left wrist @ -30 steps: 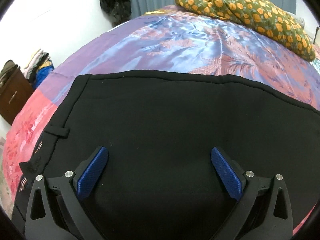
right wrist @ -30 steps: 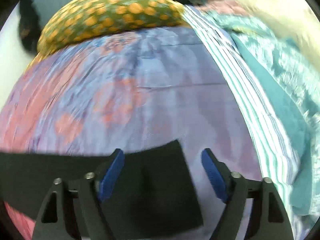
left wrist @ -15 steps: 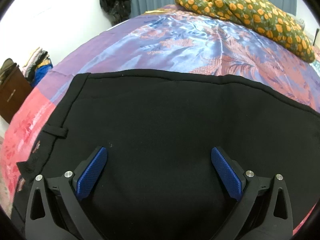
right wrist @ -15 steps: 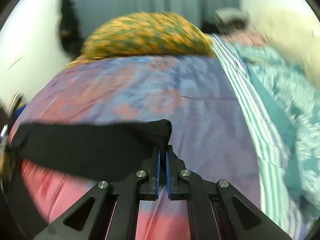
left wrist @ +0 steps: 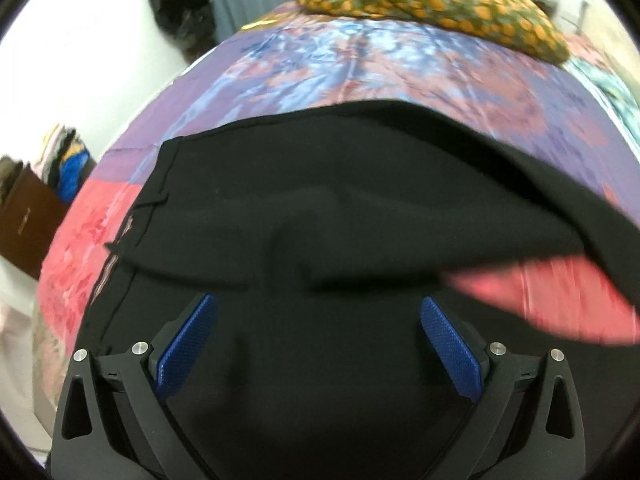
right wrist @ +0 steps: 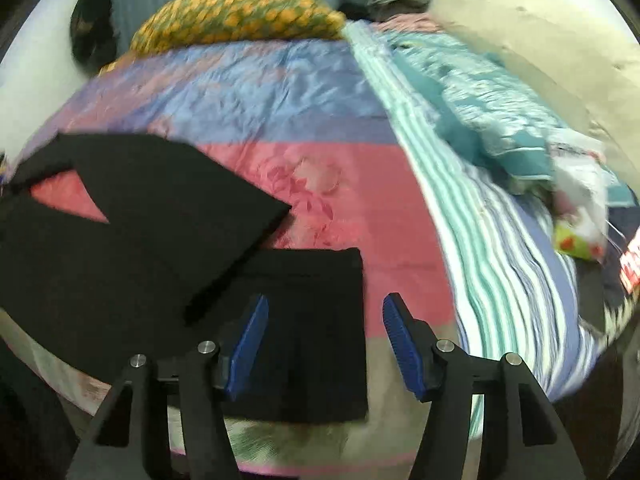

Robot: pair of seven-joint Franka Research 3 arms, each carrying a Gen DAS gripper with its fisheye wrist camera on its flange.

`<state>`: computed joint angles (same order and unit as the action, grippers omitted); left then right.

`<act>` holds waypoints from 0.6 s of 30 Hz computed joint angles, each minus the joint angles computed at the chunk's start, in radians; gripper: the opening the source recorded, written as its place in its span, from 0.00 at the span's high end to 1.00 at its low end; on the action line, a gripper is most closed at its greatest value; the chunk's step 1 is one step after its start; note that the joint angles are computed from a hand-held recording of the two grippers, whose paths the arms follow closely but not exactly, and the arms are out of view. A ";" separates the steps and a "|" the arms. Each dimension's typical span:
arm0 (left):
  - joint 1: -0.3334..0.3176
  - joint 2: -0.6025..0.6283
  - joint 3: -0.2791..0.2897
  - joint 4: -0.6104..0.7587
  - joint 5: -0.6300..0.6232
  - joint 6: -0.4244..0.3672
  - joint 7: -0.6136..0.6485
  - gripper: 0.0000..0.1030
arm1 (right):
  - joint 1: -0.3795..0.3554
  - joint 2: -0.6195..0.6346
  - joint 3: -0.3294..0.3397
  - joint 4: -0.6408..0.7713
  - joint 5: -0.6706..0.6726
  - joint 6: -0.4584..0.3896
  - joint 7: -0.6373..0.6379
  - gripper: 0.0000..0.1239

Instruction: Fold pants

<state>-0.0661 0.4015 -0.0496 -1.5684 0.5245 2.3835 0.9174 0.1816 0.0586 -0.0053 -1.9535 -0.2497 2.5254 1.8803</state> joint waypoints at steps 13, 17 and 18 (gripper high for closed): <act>0.015 -0.040 0.017 -0.187 0.048 0.227 -0.162 0.00 | 0.152 0.136 0.070 -0.027 0.739 0.340 -0.002 0.40; 0.005 -0.040 0.029 -0.198 0.074 0.250 -0.190 0.00 | 0.163 0.141 0.049 -0.117 0.747 0.553 0.204 0.41; 0.001 -0.039 0.032 -0.199 0.083 0.253 -0.198 0.00 | 0.186 0.143 0.016 -0.119 0.704 0.570 0.263 0.41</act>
<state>-0.0647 0.3623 -0.0178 -1.7676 0.6077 2.6360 0.7190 0.3680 0.2015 0.0105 -2.0726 0.4541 3.0950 2.1432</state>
